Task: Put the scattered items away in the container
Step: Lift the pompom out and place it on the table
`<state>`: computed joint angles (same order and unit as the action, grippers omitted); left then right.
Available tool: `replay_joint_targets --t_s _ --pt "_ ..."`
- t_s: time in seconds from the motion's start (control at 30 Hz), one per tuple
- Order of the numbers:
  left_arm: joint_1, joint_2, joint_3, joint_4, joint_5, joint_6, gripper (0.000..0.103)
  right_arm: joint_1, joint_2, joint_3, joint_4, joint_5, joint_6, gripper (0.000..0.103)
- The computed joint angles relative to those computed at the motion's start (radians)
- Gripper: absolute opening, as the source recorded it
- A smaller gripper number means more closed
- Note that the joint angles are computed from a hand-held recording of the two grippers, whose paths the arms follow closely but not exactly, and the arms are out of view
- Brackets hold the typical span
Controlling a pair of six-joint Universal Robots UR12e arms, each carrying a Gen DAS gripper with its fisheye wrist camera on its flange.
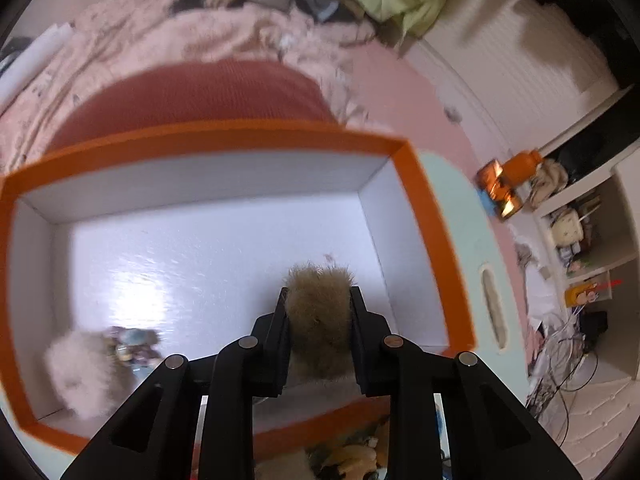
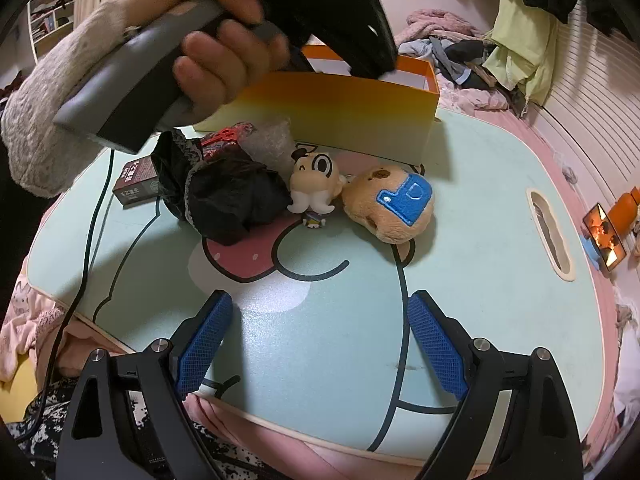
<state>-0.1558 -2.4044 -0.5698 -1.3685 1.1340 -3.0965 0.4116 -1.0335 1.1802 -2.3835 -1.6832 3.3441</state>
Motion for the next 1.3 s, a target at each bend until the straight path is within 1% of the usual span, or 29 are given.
replay_joint_targets --t_s 0.07,0.1,0.13,0.17,0.2,0.27,0.3,0.33,0.4,0.5,0.57,0.67,0.7,0.8,0.83,0.87,0.9,0.93,0.97,1.0,1.03,1.07,1.1,1.13,1.17,1.2,1.23,1.27,1.3 --pt "0.016 0.044 -0.073 0.082 -0.05 -0.019 0.024 0.0 0.0 -0.001 0.001 0.0 0.0 0.089" --pt "0.022 0.065 -0.106 0.123 -0.063 -0.028 0.024 -0.001 0.0 -0.001 0.0 0.0 -0.001 0.089" --pt "0.031 0.098 -0.162 0.189 -0.077 -0.039 0.024 -0.001 0.0 -0.001 0.0 0.0 0.0 0.089" --pt "0.036 0.116 -0.191 0.231 -0.084 -0.047 0.024 -0.001 0.0 -0.001 0.001 0.0 0.0 0.089" --pt "0.046 0.156 -0.257 0.296 -0.094 -0.053 0.024 -0.001 0.0 -0.001 0.001 0.001 0.001 0.089" --pt "0.061 0.202 -0.336 0.365 -0.12 -0.056 0.024 -0.002 0.0 -0.001 0.001 0.0 -0.001 0.089" --pt "0.072 0.238 -0.399 0.415 -0.139 -0.057 0.024 -0.001 0.0 -0.002 0.001 0.0 0.0 0.089" --pt "0.079 0.26 -0.438 0.443 -0.146 -0.056 0.024 -0.002 0.0 -0.001 0.001 0.0 0.001 0.089" --pt "0.093 0.316 -0.534 0.502 -0.123 -0.028 0.024 -0.002 -0.001 0.001 0.0 -0.001 0.0 0.089" --pt "0.102 0.388 -0.67 0.594 -0.038 0.001 0.024 -0.003 -0.001 0.002 0.0 -0.001 0.002 0.089" --pt "0.108 0.414 -0.723 0.607 -0.022 0.019 0.024 -0.003 -0.002 0.003 -0.001 -0.002 0.003 0.089" --pt "0.116 0.437 -0.784 0.593 -0.03 0.065 0.024 -0.004 -0.003 0.005 -0.002 -0.003 0.003 0.089" --pt "0.113 0.439 -0.795 0.589 -0.02 0.074 0.024 -0.005 -0.004 0.006 -0.003 -0.002 0.001 0.089" --pt "0.1 0.447 -0.828 0.613 -0.007 0.117 0.024 -0.005 -0.004 0.007 -0.003 -0.001 0.001 0.089" --pt "0.093 0.448 -0.835 0.637 0.017 0.117 0.029 -0.005 -0.004 0.007 -0.003 -0.001 0.001 0.089" --pt "0.082 0.446 -0.844 0.683 0.062 0.113 0.042 -0.005 -0.004 0.007 -0.003 -0.002 0.0 0.09" --pt "0.071 0.448 -0.858 0.734 0.117 0.106 0.051 -0.005 -0.004 0.008 -0.003 -0.001 0.0 0.09" --pt "0.063 0.448 -0.87 0.783 0.163 0.098 0.068 -0.005 -0.005 0.008 -0.004 -0.001 -0.001 0.09" --pt "0.058 0.45 -0.884 0.833 0.194 0.087 0.078 -0.006 -0.005 0.008 -0.004 0.0 0.0 0.09" --pt "0.057 0.455 -0.904 0.895 0.201 0.073 0.08 -0.005 -0.005 0.008 -0.003 0.0 0.001 0.09" --pt "0.06 0.46 -0.917 0.923 0.186 0.067 0.083 -0.005 -0.006 0.009 -0.004 0.001 0.0 0.09" --pt "0.064 0.466 -0.928 0.939 0.166 0.064 0.09 -0.006 -0.006 0.01 -0.004 0.001 0.0 0.09" --pt "0.067 0.472 -0.939 0.948 0.156 0.062 0.096 -0.006 -0.006 0.01 -0.004 0.001 0.0 0.09" --pt "0.063 0.478 -0.949 0.954 0.181 0.062 0.102 -0.007 -0.006 0.01 -0.004 0.001 0.0 0.09" --pt "0.057 0.481 -0.956 0.96 0.222 0.064 0.102 -0.007 -0.006 0.01 -0.004 0.001 0.0 0.09" --pt "0.046 0.483 -0.964 0.967 0.288 0.071 0.102 -0.006 -0.007 0.01 -0.004 0.001 0.0 0.09" --pt "0.043 0.485 -0.969 0.964 0.317 0.073 0.102 -0.006 -0.007 0.01 -0.004 0.001 0.0 0.09" --pt "0.042 0.489 -0.976 0.955 0.327 0.072 0.102 -0.006 -0.006 0.01 -0.004 0.001 0.0 0.09" --pt "0.045 0.493 -0.982 0.942 0.312 0.067 0.102 -0.006 -0.006 0.01 -0.004 0.001 0.0 0.09"
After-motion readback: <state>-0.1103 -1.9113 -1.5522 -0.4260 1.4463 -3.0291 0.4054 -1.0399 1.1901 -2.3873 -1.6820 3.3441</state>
